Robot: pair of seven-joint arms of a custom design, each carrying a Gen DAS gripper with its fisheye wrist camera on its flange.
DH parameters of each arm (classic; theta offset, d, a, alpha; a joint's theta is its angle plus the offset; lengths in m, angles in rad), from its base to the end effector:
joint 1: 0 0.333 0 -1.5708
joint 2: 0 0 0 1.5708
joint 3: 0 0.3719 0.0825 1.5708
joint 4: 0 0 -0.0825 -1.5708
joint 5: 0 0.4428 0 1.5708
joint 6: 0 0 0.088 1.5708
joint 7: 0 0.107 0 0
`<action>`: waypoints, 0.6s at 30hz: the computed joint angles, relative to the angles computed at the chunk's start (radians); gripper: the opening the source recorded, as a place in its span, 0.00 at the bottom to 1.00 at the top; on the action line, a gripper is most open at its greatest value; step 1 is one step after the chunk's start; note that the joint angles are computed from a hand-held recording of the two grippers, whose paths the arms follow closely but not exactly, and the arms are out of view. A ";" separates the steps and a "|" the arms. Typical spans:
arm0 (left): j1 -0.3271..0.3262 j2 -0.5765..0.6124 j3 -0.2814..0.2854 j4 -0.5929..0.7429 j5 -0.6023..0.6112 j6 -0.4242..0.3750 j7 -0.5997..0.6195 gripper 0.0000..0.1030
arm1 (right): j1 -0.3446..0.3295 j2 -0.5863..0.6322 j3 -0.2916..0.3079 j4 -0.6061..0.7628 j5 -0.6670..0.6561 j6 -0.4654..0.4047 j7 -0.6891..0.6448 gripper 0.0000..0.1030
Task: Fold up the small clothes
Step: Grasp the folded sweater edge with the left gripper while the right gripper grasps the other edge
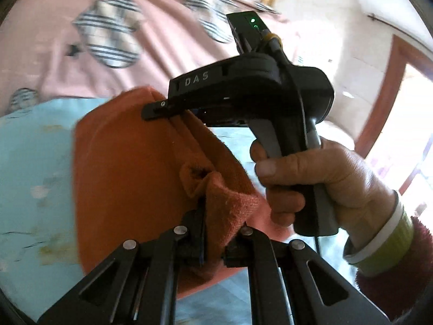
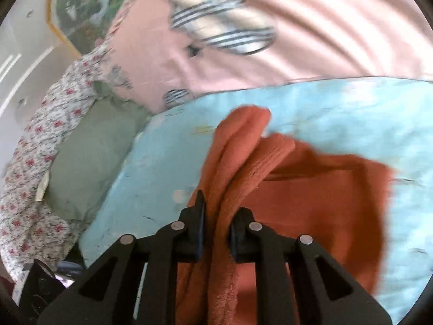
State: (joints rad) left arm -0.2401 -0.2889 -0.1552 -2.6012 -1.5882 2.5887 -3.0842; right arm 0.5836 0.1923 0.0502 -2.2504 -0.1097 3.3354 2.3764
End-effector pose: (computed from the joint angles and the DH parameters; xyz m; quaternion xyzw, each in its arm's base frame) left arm 0.4288 -0.1578 0.3811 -0.3786 0.8081 -0.4500 0.0337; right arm 0.5080 0.3864 0.3976 -0.6186 0.6566 -0.0379 0.4298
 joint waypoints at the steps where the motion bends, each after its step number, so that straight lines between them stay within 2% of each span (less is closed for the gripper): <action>1: -0.014 0.016 -0.016 0.008 -0.007 0.002 -0.001 0.07 | 0.003 -0.016 -0.021 -0.041 -0.011 0.010 0.031 0.16; 4: -0.053 0.083 -0.060 0.032 0.014 0.032 -0.045 0.07 | -0.038 -0.034 -0.001 -0.125 0.034 0.011 0.036 0.16; 6: -0.076 0.119 -0.083 0.041 0.021 0.065 -0.066 0.07 | -0.105 -0.025 0.051 -0.159 0.007 0.027 0.077 0.16; 8: -0.094 0.143 -0.097 0.045 0.014 0.100 -0.070 0.07 | -0.148 -0.022 0.076 -0.173 -0.035 0.046 0.103 0.16; 9: -0.102 0.152 -0.101 0.047 -0.003 0.116 -0.058 0.08 | -0.142 -0.021 0.069 -0.179 -0.027 0.064 0.088 0.16; 12: -0.103 0.174 -0.098 0.062 0.016 0.120 -0.076 0.09 | -0.069 -0.013 0.004 -0.177 0.035 0.074 0.014 0.17; 14: -0.099 0.161 -0.090 0.051 0.044 0.094 -0.108 0.15 | -0.007 -0.007 -0.042 -0.175 0.104 0.066 -0.040 0.19; 15: -0.094 0.143 -0.082 0.038 0.064 0.071 -0.125 0.17 | 0.039 -0.011 -0.076 -0.179 0.154 0.065 -0.075 0.22; 16: -0.091 0.126 -0.076 0.025 0.074 0.063 -0.138 0.22 | 0.094 -0.021 -0.118 -0.194 0.220 0.072 -0.117 0.30; 17: -0.084 0.099 -0.065 0.006 0.089 0.049 -0.143 0.25 | 0.176 -0.029 -0.176 -0.202 0.328 0.077 -0.186 0.32; 18: -0.078 0.083 -0.054 -0.003 0.097 0.041 -0.140 0.33 | 0.241 -0.037 -0.218 -0.213 0.424 0.092 -0.249 0.33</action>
